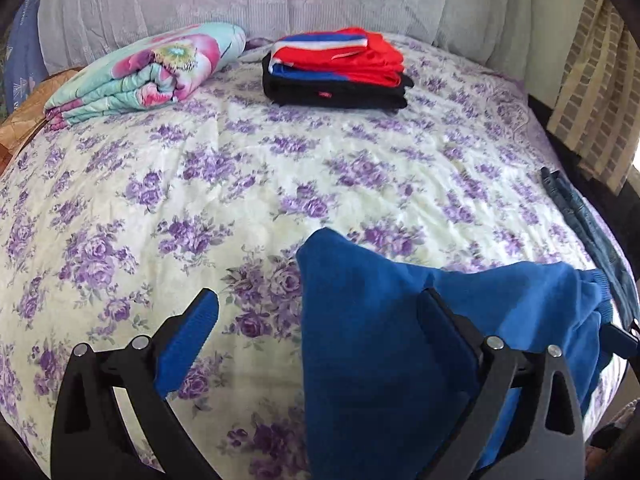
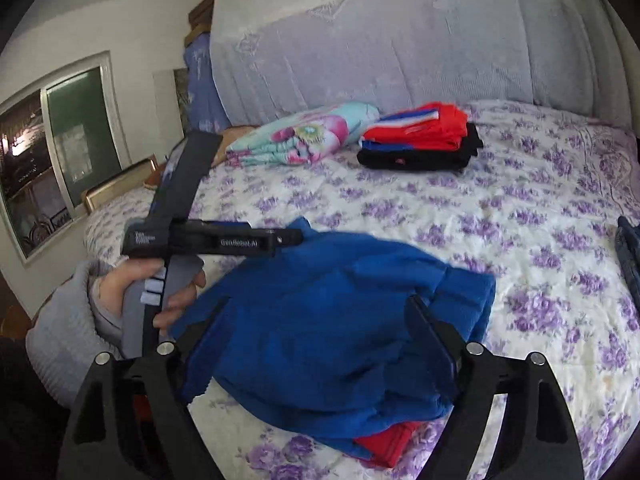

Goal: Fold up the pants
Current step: 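Grasp the folded blue pants bundle with the right tool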

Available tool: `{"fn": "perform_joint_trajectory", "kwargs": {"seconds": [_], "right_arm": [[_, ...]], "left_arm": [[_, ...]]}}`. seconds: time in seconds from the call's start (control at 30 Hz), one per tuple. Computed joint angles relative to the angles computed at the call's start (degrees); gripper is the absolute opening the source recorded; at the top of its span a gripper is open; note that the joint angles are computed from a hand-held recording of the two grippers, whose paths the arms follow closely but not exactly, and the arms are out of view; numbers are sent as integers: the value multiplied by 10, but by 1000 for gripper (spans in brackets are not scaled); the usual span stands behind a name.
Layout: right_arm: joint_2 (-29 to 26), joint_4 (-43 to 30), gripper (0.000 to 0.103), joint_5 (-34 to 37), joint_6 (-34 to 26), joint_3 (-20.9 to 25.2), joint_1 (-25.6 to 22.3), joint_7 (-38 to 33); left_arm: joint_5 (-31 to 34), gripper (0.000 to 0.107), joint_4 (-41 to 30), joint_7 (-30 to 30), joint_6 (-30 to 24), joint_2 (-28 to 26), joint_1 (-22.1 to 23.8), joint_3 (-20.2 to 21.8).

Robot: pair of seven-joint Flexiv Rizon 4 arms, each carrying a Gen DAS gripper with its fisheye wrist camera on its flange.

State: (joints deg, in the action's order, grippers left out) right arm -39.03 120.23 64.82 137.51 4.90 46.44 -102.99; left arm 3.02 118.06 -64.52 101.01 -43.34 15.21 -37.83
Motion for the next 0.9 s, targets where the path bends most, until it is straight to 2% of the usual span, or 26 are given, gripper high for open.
{"fn": "perform_joint_trajectory", "kwargs": {"seconds": [0.03, 0.07, 0.13, 0.23, 0.27, 0.37, 0.43, 0.47, 0.53, 0.63, 0.7, 0.77, 0.9], "right_arm": [[-4, -2, 80, 14, -22, -2, -8, -1], [-14, 5, 80, 1, -27, 4, -19, 17], [-37, 36, 80, -66, 13, 29, -42, 89], [-41, 45, 81, -83, 16, 16, -29, 121], [-42, 46, 82, -83, 18, 7, -19, 123], [-45, 81, 83, -124, 92, 25, -20, 177], [-44, 115, 92, -150, 154, 45, -33, 231], [-44, 128, 99, -156, 175, 52, -40, 257], [-51, 159, 99, -188, 206, 72, -70, 328], [-78, 189, 99, -247, 234, 95, -126, 448], [-109, 200, 99, -316, 271, 105, -166, 517], [-128, 202, 99, -356, 289, 102, -184, 559], [-125, 199, 99, -397, 254, 72, -180, 593]], "left_arm": [[-6, 99, -10, -2, -7, -4, -15, 18], [-14, 99, -19, 1, -26, -14, -14, 17], [-31, 99, -26, 11, -62, -34, 12, -12], [-38, 99, -19, 22, -44, -27, 3, -5], [-38, 99, -15, 23, -40, -28, 12, -14], [-31, 98, 17, 10, -10, -23, 61, -55], [-6, 98, 47, 5, -6, -30, 127, -108], [6, 98, 60, 6, -16, -36, 163, -137], [21, 98, 85, 14, -44, -52, 223, -187], [28, 98, 116, 34, -86, -70, 278, -232], [26, 98, 131, 48, -101, -83, 295, -246], [24, 98, 139, 62, -115, -99, 300, -251], [16, 98, 140, 78, -113, -103, 270, -230]]}}
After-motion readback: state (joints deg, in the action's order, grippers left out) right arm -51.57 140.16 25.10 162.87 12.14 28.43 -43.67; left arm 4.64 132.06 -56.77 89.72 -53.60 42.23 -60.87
